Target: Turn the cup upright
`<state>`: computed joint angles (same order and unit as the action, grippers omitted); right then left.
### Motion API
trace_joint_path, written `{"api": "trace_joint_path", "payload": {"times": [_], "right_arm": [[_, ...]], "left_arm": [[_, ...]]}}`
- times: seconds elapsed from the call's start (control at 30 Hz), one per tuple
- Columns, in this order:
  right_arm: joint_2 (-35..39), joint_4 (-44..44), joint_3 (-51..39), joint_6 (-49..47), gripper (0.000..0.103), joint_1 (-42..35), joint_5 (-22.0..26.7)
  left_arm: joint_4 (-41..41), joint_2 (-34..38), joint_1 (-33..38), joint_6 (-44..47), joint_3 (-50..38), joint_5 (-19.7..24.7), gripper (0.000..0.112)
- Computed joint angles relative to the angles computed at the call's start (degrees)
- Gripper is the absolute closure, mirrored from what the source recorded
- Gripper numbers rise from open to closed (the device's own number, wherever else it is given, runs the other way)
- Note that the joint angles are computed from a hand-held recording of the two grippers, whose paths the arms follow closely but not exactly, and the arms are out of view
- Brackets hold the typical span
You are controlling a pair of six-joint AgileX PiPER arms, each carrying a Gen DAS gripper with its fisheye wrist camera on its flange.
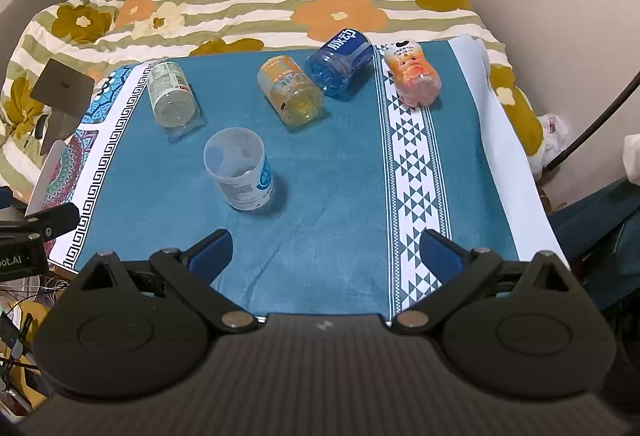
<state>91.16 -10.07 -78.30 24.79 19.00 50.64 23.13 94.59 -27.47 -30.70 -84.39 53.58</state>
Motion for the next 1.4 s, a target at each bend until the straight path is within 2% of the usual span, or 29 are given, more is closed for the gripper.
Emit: {"api": "trace_joint_path", "payload": {"times": [1.1,1.4], "right_arm": [[0.22,0.27,-0.32,-0.49,0.000,-0.30,0.10],[0.39,0.27,-0.62,-0.39,0.000,-0.16,0.29]], "left_arm": [[-0.01,1.26,-0.36,0.24,-1.91,0.16,0.009],[1.91,0.87,-0.82,-2.39,-1.50,0.03,0.009]]}}
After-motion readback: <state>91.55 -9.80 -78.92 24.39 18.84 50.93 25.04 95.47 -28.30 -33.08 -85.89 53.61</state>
